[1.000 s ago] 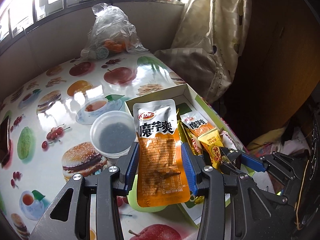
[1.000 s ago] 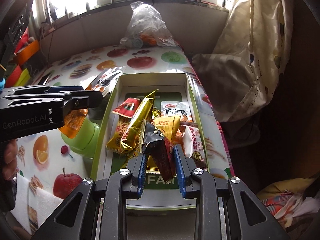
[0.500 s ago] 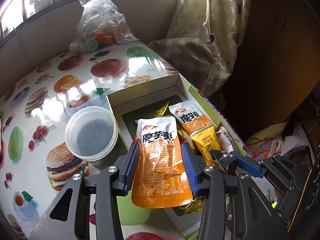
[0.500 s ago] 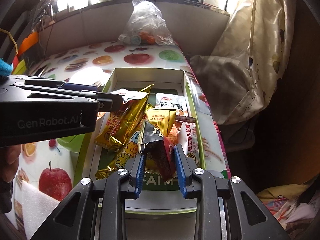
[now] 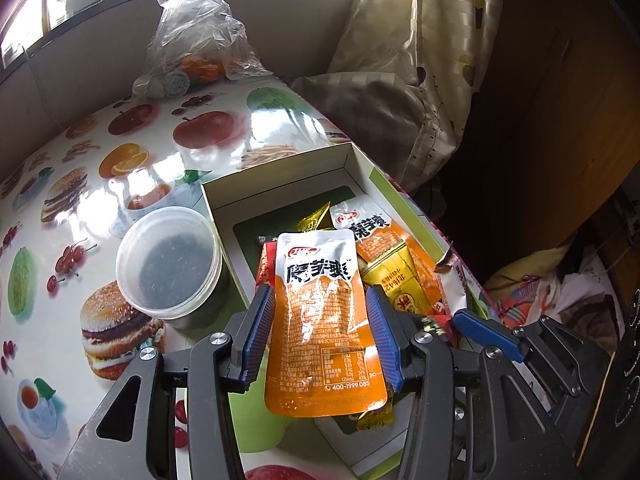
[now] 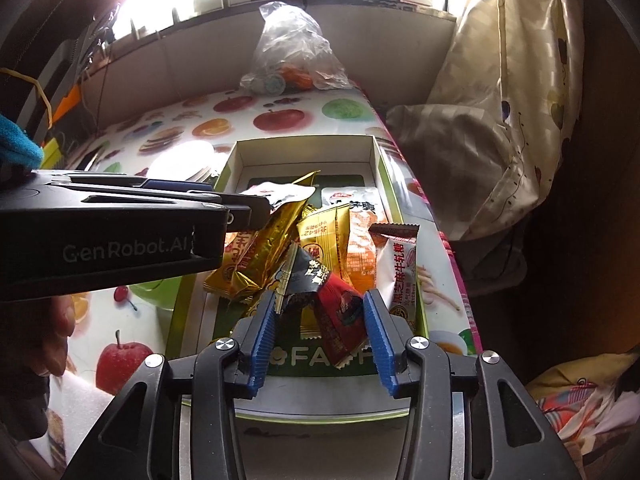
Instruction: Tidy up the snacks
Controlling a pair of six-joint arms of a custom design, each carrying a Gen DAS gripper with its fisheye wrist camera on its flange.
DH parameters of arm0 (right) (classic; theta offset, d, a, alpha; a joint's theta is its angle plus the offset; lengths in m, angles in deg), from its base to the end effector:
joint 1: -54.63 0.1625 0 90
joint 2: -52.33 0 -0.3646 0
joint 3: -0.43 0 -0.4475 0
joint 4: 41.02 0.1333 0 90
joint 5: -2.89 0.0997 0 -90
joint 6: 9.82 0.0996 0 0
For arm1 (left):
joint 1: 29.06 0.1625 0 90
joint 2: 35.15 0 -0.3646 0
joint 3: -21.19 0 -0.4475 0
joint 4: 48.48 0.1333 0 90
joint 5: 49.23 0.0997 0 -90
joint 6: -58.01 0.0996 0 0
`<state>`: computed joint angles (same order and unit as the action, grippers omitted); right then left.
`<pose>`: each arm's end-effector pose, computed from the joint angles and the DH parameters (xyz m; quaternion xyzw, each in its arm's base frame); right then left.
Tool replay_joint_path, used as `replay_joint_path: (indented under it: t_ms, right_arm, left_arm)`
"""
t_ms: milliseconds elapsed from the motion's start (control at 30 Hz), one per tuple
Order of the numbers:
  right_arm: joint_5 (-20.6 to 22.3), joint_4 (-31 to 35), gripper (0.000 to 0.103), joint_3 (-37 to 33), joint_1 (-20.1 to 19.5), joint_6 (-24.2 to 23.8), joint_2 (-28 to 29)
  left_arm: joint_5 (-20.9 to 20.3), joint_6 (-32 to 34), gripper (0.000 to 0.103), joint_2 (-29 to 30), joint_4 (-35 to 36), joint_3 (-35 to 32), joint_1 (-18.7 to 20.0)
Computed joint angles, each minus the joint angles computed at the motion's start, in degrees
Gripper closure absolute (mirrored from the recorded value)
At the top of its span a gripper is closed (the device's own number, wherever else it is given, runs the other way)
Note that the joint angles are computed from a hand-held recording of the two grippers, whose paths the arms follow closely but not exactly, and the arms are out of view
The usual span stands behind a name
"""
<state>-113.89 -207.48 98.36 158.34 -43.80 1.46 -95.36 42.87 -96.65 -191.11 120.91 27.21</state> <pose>0.2436 -0.6255 0.0892 0.3267 -0.8844 0.2036 0.2639 -0.1871 -0.6446 0.1613 0.1024 0.9158 -0.2592 0.2893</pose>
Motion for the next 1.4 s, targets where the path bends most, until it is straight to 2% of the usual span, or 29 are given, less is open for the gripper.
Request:
replay_joint_path:
  t_ms: [333, 533, 833, 900, 1000, 1100, 1400]
  right_arm:
    - [-0.03, -1.48, 0.052, 2.44, 0.01, 2.02, -2.22]
    - [-0.03, -3.85, 0.051, 5.17, 0.34, 3.47, -4.44]
    - [-1.06, -9.64, 0.050, 11.05, 1.31, 6.40, -8.07]
    - [-1.00, -10.31, 0.050, 12.50, 1.29, 7.42, -8.96]
    - [-1.73, -11.98, 0.050, 14.38, 1.41, 7.70, -9.61]
    - [-2.00, -13.23, 0.050, 16.44, 1.34, 8.41, -10.45]
    - [-2.74, -16.15, 0.049, 20.74, 1.05, 9.14, -10.75]
  left_arm:
    - [0.22, 0.15, 0.053, -1.85, -1.81, 2.35, -1.70]
    - [2.38, -0.05, 0.052, -4.43, -3.74, 5.90, -3.80]
    - [8.19, -2.50, 0.052, -10.19, -8.43, 14.97, -7.89]
    - [11.22, -3.10, 0.052, -11.11, -8.28, 17.11, -9.17]
    - [12.34, -4.24, 0.052, -13.45, -8.53, 20.86, -10.33]
    - [15.19, -6.54, 0.052, -15.31, -6.93, 24.29, -11.55]
    - [12.75, -13.56, 0.052, -19.18, -0.98, 29.57, -11.29]
